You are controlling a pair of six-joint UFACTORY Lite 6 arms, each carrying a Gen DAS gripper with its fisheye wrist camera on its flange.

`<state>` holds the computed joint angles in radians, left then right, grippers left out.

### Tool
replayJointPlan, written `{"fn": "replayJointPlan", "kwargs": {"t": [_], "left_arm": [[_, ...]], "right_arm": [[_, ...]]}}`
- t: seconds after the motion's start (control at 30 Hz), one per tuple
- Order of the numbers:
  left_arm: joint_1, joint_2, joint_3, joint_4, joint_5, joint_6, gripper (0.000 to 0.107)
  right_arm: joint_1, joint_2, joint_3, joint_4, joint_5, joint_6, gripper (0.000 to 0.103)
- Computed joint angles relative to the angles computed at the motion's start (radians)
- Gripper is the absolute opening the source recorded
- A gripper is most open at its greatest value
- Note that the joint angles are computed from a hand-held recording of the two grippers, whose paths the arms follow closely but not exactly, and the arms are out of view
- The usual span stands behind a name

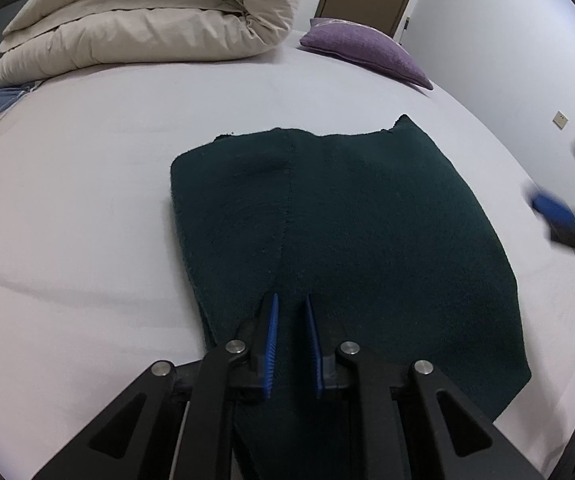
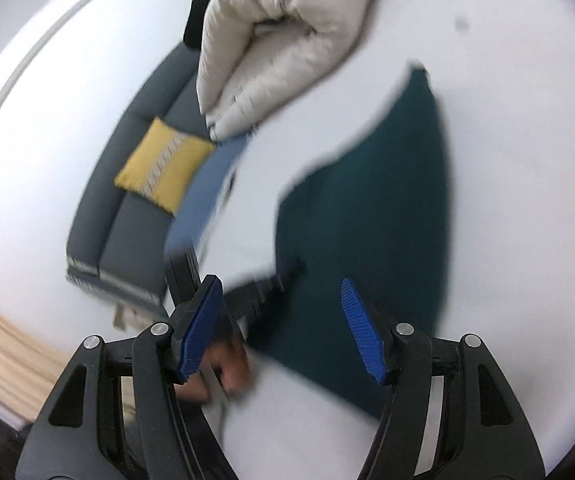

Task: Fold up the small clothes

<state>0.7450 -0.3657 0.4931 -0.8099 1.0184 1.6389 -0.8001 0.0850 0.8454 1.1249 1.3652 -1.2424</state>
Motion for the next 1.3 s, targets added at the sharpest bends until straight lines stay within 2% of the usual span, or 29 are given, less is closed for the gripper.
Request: {"fn": "replayJointPlan", "kwargs": {"t": [0.07,0.2,0.3,0.4,0.43,0.47,0.5,0.53,0.63,0.7,0.73,0.77,0.83,0.9,0.93,1.03,1.07,1.13,1.17,1.23,1.3], "left_arm": [[0.001,0.042,0.025,0.004,0.007,0.02,0.018],[-0.001,0.1,0.06,0.008,0.016,0.034,0.017],[-0.025,0.085,0.045,-0.011,-0.01,0.05,0.017],[-0.028,0.078,0.034,-0.019,-0.016,0.059,0.017],[-0.031,0.078,0.033,-0.021,-0.018,0.057,0.017],[-0.025,0.066,0.024,-0.019,-0.016,0.061,0.017],[-0.027,0.059,0.019,-0.019,-0.02,0.063,0.017],[-0.03,0.047,0.012,-0.02,-0.025,0.065,0.017],[-0.026,0.032,0.002,-0.017,-0.026,0.071,0.017],[-0.033,0.037,0.0,-0.021,-0.033,0.068,0.017],[-0.039,0.038,0.001,-0.022,-0.038,0.064,0.017],[-0.04,0.035,-0.001,-0.023,-0.04,0.063,0.017],[-0.037,0.009,-0.019,-0.024,-0.045,0.067,0.017],[-0.043,-0.015,-0.033,-0.024,-0.054,0.064,0.017],[-0.045,-0.024,-0.039,-0.025,-0.059,0.06,0.017],[-0.047,-0.053,-0.057,-0.021,-0.065,0.058,0.017],[-0.048,-0.067,-0.064,-0.018,-0.067,0.056,0.017],[-0.052,-0.096,-0.081,-0.017,-0.077,0.059,0.017],[-0.056,-0.117,-0.091,-0.013,-0.08,0.053,0.017],[-0.061,-0.134,-0.099,-0.012,-0.088,0.052,0.017],[-0.061,-0.143,-0.104,-0.013,-0.091,0.056,0.017]], "right_arm": [[0.128,0.161,0.182,0.051,-0.012,0.085,0.061],[0.317,0.477,0.532,0.001,-0.15,0.298,0.059],[0.348,0.688,0.756,-0.021,-0.183,0.396,0.055],[0.334,0.78,0.868,-0.011,-0.231,0.436,0.057],[0.316,0.843,0.932,-0.01,-0.224,0.47,0.055],[0.299,0.909,1.006,-0.006,-0.2,0.489,0.048],[0.286,0.943,1.042,-0.004,-0.191,0.498,0.035],[0.278,0.952,1.052,-0.015,-0.208,0.506,0.032],[0.249,0.925,0.967,0.051,-0.288,0.426,0.031],[0.22,0.89,0.891,0.114,-0.341,0.403,0.034],[0.219,0.821,0.808,0.134,-0.404,0.376,0.038],[0.206,0.749,0.737,0.126,-0.428,0.331,0.048],[0.175,0.609,0.586,0.152,-0.35,0.228,0.05],[0.143,0.49,0.431,0.187,-0.157,0.109,0.058],[0.138,0.414,0.339,0.166,-0.108,0.055,0.059],[0.176,0.277,0.12,0.063,-0.061,-0.081,0.059],[0.193,0.268,0.061,0.029,-0.08,-0.107,0.058],[0.208,0.236,-0.052,0.003,-0.188,-0.175,0.058],[0.183,0.24,-0.097,0.028,-0.198,-0.256,0.057],[0.11,0.244,-0.132,0.041,-0.161,-0.312,0.057],[0.059,0.259,-0.12,-0.01,-0.131,-0.28,0.057]]}}
